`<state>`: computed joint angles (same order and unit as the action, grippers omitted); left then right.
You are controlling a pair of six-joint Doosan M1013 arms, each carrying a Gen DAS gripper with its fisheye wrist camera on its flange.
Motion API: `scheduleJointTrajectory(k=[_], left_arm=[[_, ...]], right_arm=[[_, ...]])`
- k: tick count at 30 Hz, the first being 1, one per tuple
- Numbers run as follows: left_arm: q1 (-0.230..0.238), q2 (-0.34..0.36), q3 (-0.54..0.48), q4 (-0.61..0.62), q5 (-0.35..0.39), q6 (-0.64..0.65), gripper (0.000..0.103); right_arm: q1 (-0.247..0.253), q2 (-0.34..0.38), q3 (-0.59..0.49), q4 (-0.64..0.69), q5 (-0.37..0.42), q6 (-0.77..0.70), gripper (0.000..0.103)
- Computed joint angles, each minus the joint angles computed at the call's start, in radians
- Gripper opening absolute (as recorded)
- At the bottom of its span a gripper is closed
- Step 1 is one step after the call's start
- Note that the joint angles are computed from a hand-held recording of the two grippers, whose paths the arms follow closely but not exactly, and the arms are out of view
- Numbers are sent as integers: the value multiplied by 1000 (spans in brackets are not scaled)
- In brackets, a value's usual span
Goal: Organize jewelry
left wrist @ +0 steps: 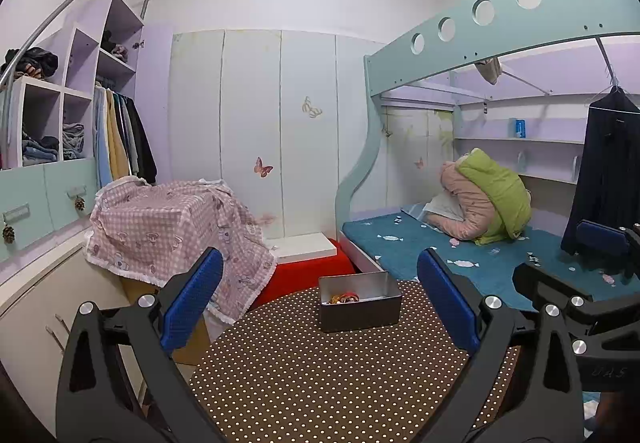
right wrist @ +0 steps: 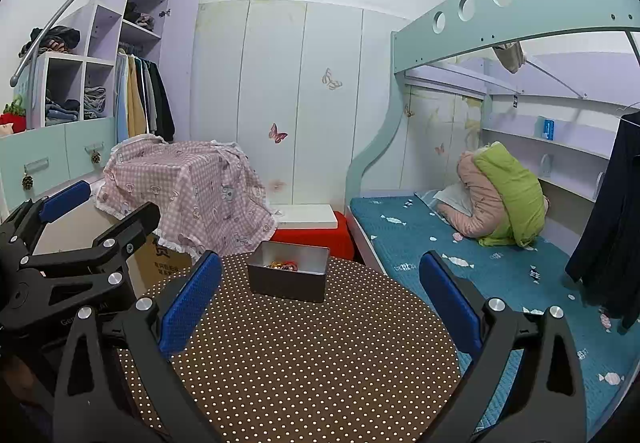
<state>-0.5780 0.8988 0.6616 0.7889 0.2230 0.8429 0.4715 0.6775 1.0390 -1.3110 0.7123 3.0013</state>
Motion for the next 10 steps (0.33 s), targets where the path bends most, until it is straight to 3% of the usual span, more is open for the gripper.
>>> scheduleJointTrajectory(k=[10], left_arm=[[2, 2, 1, -2, 3, 12, 98]], right_arm=[[0, 4, -5, 5, 4, -4, 96]])
